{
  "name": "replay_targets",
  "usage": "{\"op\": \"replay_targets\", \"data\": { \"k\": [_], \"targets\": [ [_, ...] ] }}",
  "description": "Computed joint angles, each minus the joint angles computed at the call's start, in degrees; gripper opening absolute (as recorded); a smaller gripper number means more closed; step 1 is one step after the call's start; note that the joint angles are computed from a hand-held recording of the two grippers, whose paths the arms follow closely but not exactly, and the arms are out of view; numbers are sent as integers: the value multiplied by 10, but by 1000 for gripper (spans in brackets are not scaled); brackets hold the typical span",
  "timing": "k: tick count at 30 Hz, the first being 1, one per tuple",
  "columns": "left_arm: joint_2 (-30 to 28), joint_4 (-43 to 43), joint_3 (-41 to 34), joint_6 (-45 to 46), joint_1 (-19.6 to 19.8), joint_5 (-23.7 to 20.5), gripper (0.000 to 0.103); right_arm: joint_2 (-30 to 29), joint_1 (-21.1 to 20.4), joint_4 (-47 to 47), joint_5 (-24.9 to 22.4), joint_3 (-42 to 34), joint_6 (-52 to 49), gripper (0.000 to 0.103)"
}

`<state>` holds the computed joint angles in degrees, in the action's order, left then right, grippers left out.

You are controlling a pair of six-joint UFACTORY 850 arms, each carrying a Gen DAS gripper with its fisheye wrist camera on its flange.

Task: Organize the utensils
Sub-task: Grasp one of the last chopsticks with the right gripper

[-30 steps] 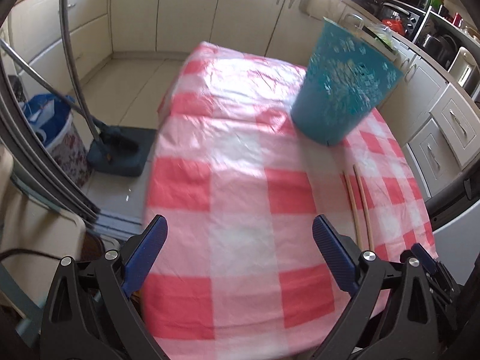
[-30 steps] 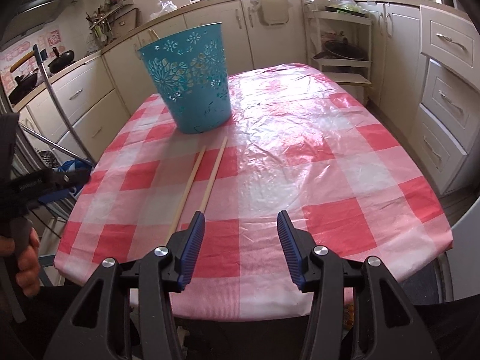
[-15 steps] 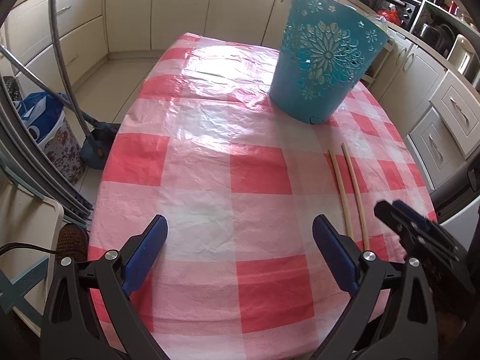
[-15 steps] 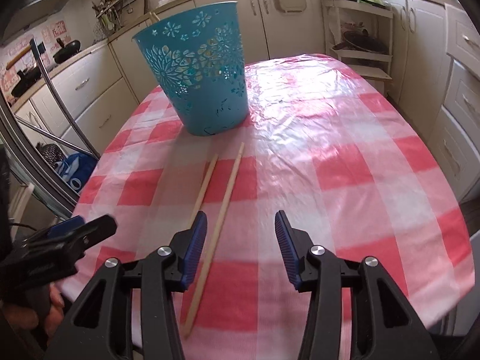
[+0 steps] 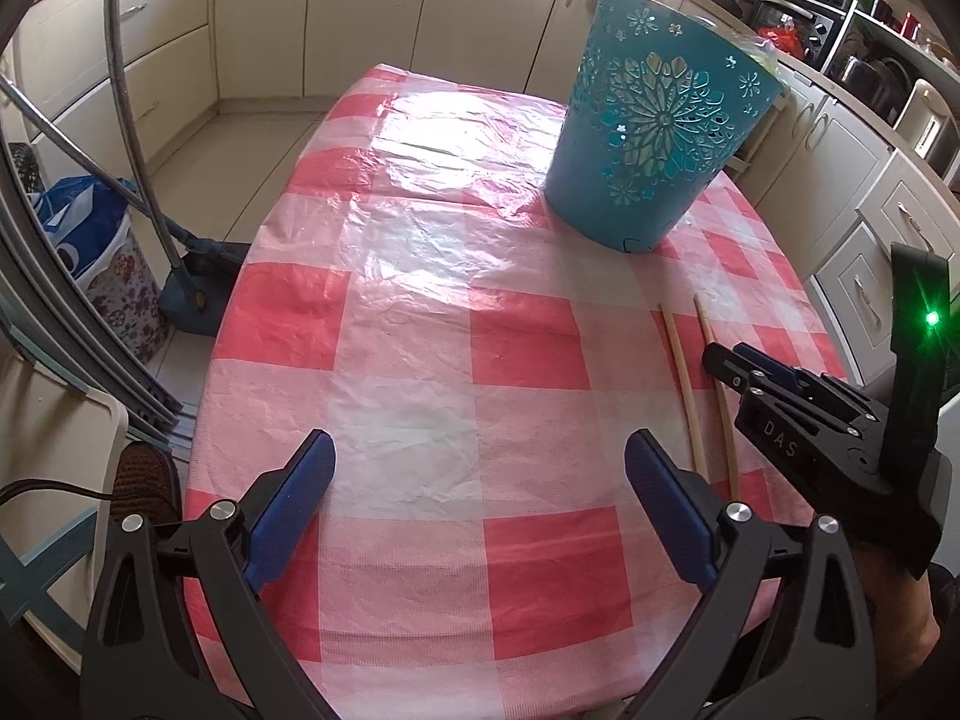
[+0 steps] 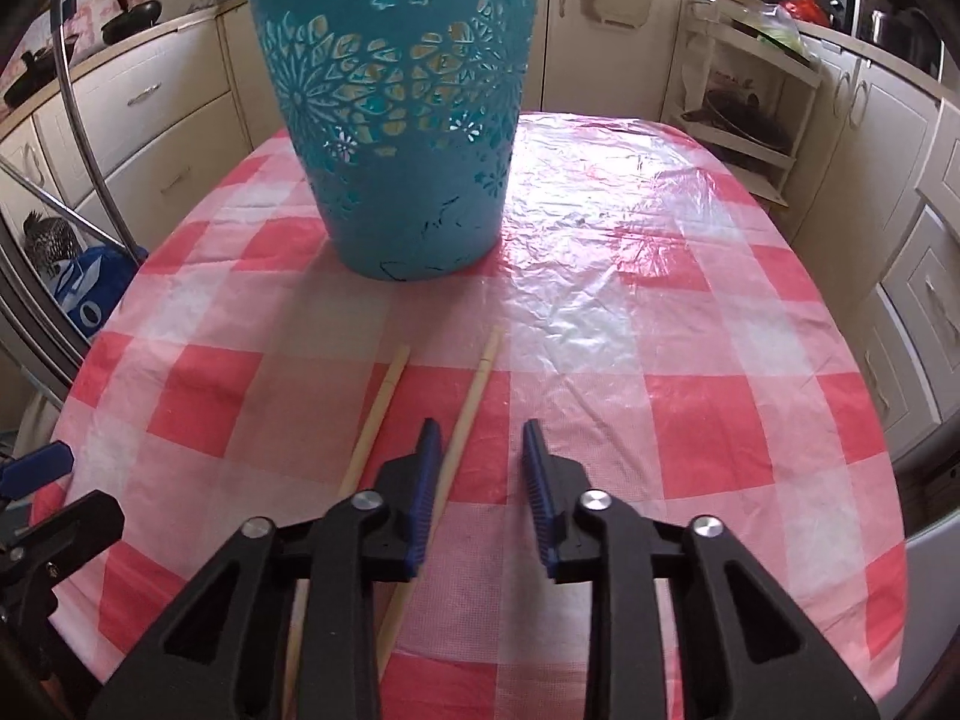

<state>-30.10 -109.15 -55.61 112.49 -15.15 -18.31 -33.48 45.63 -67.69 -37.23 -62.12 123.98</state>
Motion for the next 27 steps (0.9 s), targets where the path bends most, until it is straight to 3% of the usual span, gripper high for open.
{"op": "replay_targets", "data": {
  "k": [6, 17, 27],
  "targets": [
    [6, -4, 6, 10, 0, -9, 93, 20, -10, 29, 23, 20, -40, 7],
    [5, -33, 15, 62, -20, -21, 93, 74, -30, -10, 88, 89, 42, 6],
    [-4, -24, -13, 63, -77, -9, 93, 99, -41, -91, 143, 124, 119, 6]
  ]
}}
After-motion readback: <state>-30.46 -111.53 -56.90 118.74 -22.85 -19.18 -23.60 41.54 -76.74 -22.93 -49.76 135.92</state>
